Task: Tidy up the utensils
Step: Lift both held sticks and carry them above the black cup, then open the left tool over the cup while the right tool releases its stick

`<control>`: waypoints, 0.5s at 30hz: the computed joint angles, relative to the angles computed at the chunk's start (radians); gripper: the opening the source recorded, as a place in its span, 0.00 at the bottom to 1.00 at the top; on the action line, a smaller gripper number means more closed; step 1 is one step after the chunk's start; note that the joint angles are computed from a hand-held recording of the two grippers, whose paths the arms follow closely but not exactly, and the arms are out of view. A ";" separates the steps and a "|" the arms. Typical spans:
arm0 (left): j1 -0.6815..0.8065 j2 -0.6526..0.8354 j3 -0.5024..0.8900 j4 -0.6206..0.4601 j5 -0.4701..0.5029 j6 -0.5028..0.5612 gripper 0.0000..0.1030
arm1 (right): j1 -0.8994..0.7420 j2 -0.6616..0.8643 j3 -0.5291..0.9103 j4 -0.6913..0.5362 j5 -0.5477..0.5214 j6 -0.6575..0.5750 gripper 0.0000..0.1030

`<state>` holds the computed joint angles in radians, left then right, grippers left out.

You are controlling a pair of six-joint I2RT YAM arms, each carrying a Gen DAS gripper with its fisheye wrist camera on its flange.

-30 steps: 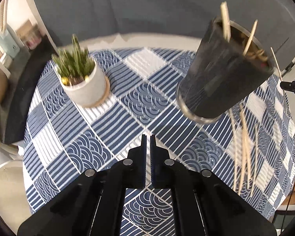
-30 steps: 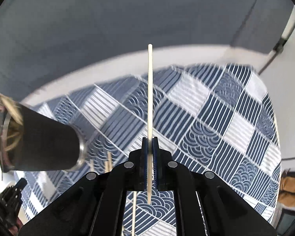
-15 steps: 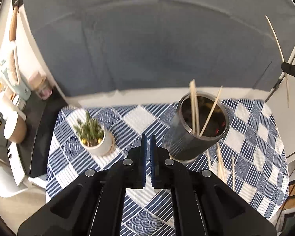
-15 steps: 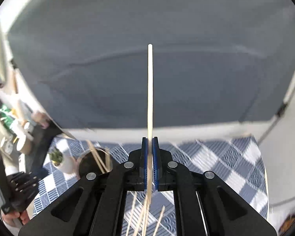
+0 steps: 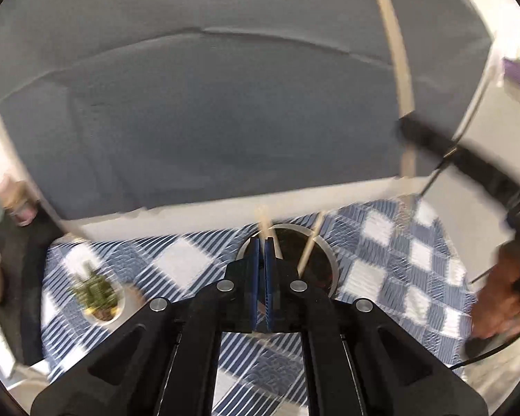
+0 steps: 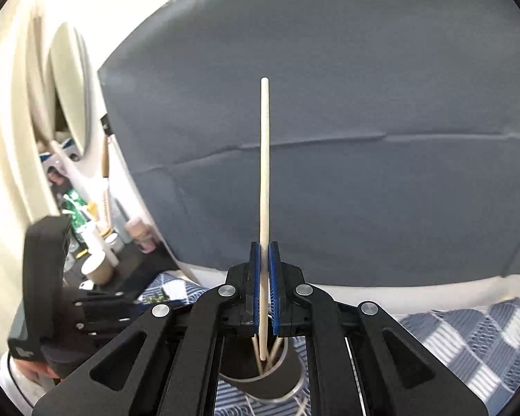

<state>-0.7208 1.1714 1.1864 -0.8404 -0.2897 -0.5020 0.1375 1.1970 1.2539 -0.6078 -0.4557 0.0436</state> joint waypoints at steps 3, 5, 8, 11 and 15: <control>0.023 -0.026 -0.068 0.103 0.017 0.012 0.04 | 0.016 -0.012 -0.118 0.140 -0.027 0.020 0.05; 0.042 -0.053 -0.121 0.172 0.037 0.019 0.04 | 0.023 -0.014 -0.190 0.230 -0.043 0.035 0.05; 0.057 -0.086 -0.197 0.267 0.041 0.031 0.04 | 0.025 -0.009 -0.286 0.361 -0.073 0.071 0.05; 0.057 -0.103 -0.265 0.344 0.027 0.049 0.04 | 0.025 -0.001 -0.368 0.461 -0.099 0.095 0.05; 0.029 -0.139 -0.367 0.439 -0.007 0.033 0.22 | 0.037 -0.013 -0.457 0.528 -0.082 0.087 0.05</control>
